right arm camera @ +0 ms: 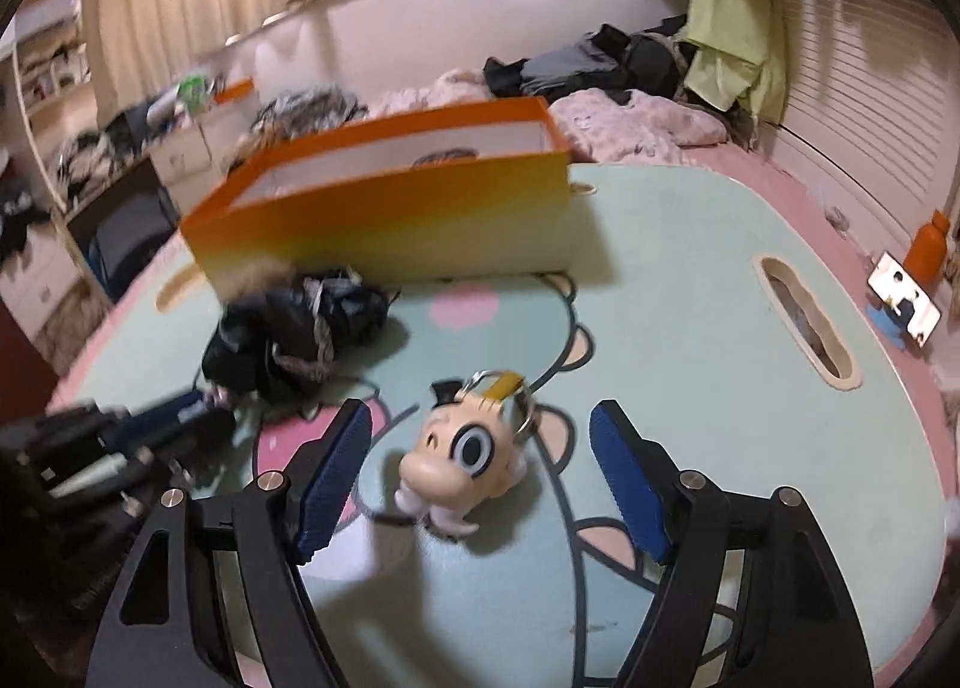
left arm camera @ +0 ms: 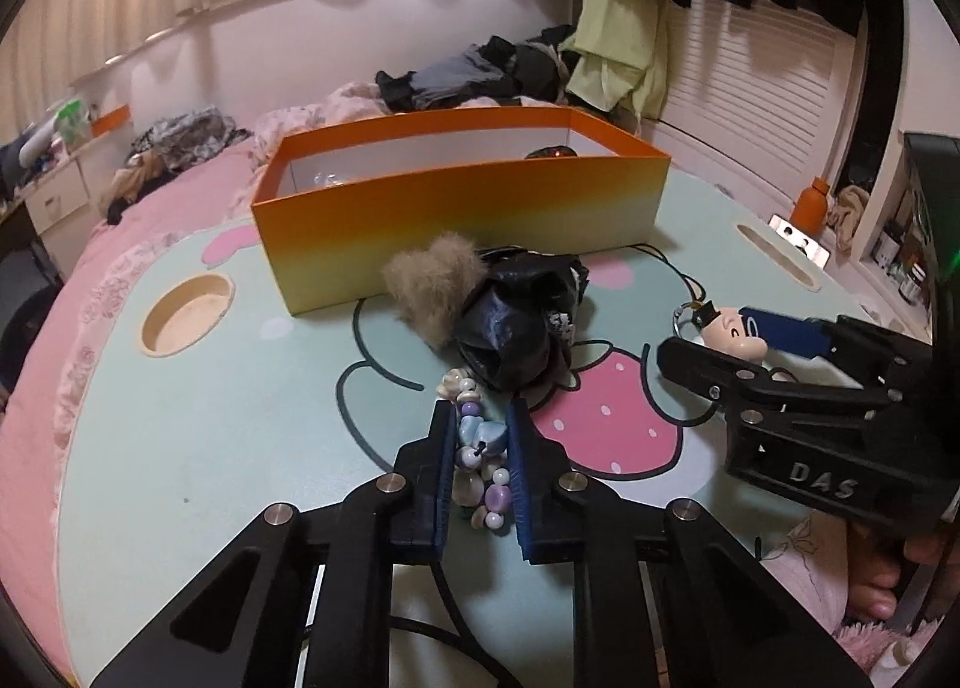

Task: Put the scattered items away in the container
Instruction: 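Grasp the bead bracelet with the left tool while the right grasps the cartoon keychain, then carry the bracelet and keychain into the orange box and open both tools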

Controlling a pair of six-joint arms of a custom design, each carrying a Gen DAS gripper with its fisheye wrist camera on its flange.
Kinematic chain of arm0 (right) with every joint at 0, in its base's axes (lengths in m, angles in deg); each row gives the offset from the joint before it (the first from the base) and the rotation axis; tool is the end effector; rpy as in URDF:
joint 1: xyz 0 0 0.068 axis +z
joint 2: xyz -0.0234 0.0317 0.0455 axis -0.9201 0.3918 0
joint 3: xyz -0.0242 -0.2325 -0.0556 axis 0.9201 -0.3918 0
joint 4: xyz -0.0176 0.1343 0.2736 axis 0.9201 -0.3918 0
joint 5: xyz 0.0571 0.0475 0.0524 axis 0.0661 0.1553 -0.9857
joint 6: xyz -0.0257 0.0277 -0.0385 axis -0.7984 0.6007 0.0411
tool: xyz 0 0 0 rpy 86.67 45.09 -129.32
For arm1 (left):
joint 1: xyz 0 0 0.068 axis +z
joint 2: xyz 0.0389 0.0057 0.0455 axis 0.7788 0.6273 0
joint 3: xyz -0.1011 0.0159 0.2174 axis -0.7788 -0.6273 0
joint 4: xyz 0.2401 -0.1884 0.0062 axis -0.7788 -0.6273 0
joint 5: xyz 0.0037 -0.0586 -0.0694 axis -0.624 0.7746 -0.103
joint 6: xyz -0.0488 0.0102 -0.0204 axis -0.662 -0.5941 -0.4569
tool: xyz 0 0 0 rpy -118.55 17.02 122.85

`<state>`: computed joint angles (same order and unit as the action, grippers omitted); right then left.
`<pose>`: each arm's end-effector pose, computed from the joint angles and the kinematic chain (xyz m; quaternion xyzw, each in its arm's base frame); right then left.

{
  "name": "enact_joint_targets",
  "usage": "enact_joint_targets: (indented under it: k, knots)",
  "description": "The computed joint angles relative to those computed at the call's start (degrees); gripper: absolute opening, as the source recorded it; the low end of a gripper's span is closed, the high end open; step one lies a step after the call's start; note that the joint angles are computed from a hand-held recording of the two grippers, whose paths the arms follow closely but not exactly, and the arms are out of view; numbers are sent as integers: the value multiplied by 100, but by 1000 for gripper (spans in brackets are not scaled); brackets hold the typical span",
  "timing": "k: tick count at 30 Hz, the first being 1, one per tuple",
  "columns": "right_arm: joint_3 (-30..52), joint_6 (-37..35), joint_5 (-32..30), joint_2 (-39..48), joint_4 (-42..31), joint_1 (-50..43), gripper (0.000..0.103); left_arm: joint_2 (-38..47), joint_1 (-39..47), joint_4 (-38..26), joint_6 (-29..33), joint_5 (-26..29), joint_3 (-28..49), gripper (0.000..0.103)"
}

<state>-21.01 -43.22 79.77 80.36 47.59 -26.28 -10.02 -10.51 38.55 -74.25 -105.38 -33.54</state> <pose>0.1925 0.1621 0.0799 -0.2222 0.8931 0.1422 0.3644 0.1250 -0.1808 0.1080 -0.0664 0.9158 0.0210 0.3956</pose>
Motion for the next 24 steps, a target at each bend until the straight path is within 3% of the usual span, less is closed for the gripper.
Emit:
enact_joint_targets:
  k: [3,12,24]
  knots:
    - [1,-145,197,35,-23,169,42,7,-24,16,-62,-15,-25,16]
    - [-349,-163,-313,-418,117,-95,37,-207,-246,-99,-303,-273,-141,14]
    - [-598,-225,-263,-1019,171,139,37,-544,-484,-235,-382,-554,-225,14]
